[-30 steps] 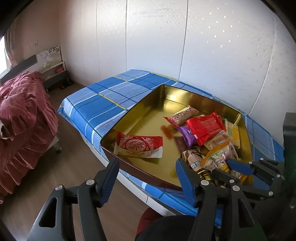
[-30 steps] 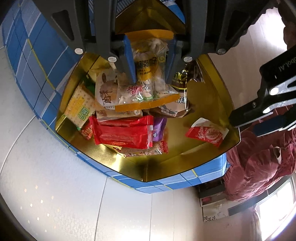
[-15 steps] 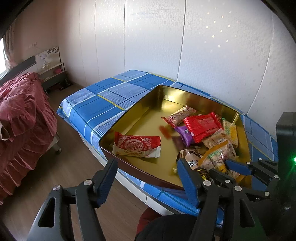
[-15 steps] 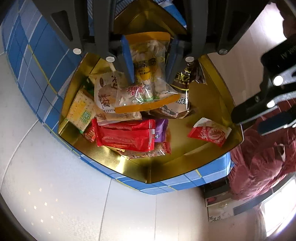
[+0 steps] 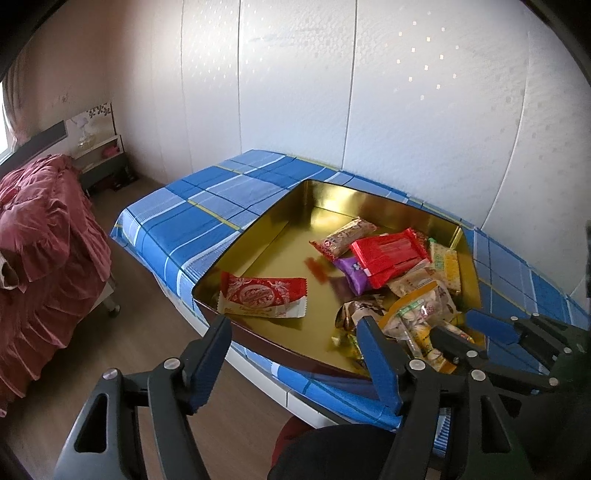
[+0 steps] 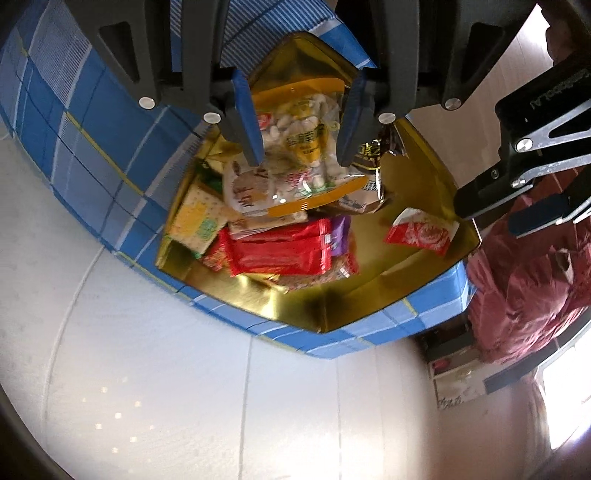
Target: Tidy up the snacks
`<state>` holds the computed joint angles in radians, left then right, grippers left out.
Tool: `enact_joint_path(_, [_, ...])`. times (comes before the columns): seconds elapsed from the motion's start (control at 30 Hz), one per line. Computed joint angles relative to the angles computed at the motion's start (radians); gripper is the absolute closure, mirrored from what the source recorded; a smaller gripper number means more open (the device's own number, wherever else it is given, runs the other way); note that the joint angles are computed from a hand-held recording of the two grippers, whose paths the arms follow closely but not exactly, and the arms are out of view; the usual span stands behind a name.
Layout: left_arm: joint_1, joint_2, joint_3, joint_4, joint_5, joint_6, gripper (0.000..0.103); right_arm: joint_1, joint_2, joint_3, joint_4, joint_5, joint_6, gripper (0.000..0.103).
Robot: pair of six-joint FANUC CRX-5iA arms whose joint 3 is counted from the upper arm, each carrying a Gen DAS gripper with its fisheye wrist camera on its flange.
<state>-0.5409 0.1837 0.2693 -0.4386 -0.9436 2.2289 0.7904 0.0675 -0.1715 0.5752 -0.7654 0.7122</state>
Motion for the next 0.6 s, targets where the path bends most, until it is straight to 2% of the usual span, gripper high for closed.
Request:
enact_joint_path(0.17, [-0.015,-0.015,-0.006,-0.014,0.013,0.007,0.032,0.008,-0.058,-0.083,0.138,0.005,-0.174,0.061])
enact_joint_path(0.3, [-0.034,-0.030,-0.016,-0.026,0.033,0.009,0.028,0.025,-0.106,-0.161,0.267,-0.026,-0.328,0.060])
enact_joint_path(0.43, [-0.055,-0.037,-0.020,-0.033,0.049,0.004,0.027,0.036,-0.146,-0.216,0.333,-0.060,-0.431,0.060])
enact_joint_path(0.6, [-0.071,-0.041,-0.021,-0.033,0.063,-0.005,0.027,0.048,-0.171,-0.247,0.372,-0.089,-0.493,0.060])
